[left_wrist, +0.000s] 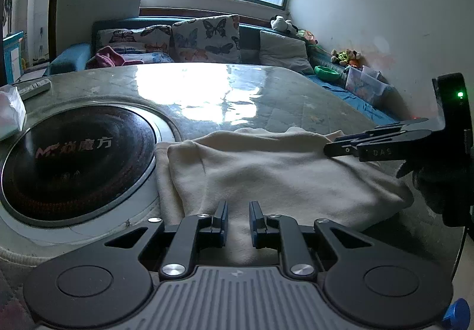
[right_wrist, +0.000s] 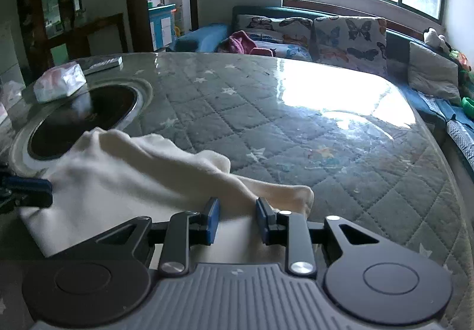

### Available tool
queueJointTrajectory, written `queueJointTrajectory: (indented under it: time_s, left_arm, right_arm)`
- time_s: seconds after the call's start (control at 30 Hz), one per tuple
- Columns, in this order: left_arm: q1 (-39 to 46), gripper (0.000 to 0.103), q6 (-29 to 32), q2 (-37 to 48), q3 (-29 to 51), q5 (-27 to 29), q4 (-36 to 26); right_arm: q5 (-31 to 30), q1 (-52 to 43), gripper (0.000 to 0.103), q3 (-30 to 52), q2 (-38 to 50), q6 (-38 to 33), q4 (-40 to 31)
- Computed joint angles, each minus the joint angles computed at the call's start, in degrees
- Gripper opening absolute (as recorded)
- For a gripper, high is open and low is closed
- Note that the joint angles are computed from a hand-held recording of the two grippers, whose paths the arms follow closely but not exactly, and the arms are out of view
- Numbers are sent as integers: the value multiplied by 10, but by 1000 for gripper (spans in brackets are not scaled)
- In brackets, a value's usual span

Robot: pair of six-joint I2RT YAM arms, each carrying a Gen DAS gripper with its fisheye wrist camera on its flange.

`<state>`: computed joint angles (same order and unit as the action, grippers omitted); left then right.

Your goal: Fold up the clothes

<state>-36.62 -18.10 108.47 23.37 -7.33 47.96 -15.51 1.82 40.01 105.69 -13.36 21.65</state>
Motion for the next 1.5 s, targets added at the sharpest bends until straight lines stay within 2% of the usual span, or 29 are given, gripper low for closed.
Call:
queueJointTrajectory:
  time_s: [0.1,0.17,0.37,0.47,0.5,0.57,0.63,0.73,0.93,1.33,1.5]
  left_arm:
    - [3,21,0,-5,0,-2,-2]
    - [7,21,0,-4,1,-2,-4]
    - [7,22,-5,0,5,-4,-10]
    - [7,27,-8,-9,1,-4,-15]
    - [6,30,-8,-12,-2,-6,-15]
    - [4,35,-8,-19,-6,-11,-15]
    - [2,46,-11,-27,-12,-24,-16]
    - [6,47,-16,-41,-25,-32,-15]
    - [25,56,-25,-67,-54,-41,-11]
    - [81,62,-57,-113,-105,-34,-9]
    - [98,62,-74,-112,-109,-14,-6]
  right_arm:
    - [6,7,37,-21,-31,-11,8]
    - [4,10,38,-34,-50,-17,7]
    - [2,44,57,-82,-107,-11,14]
    - [5,67,64,-105,-130,-5,18]
    - [7,74,70,-111,-135,-4,19]
    - [12,88,71,-123,-146,-4,21]
    - [15,107,73,-132,-159,-3,15]
    - [26,129,84,-145,-174,-5,15]
    - [44,174,87,-157,-193,-11,7]
    - [92,290,87,-135,-160,-49,16]
    - [114,329,73,-108,-127,-69,11]
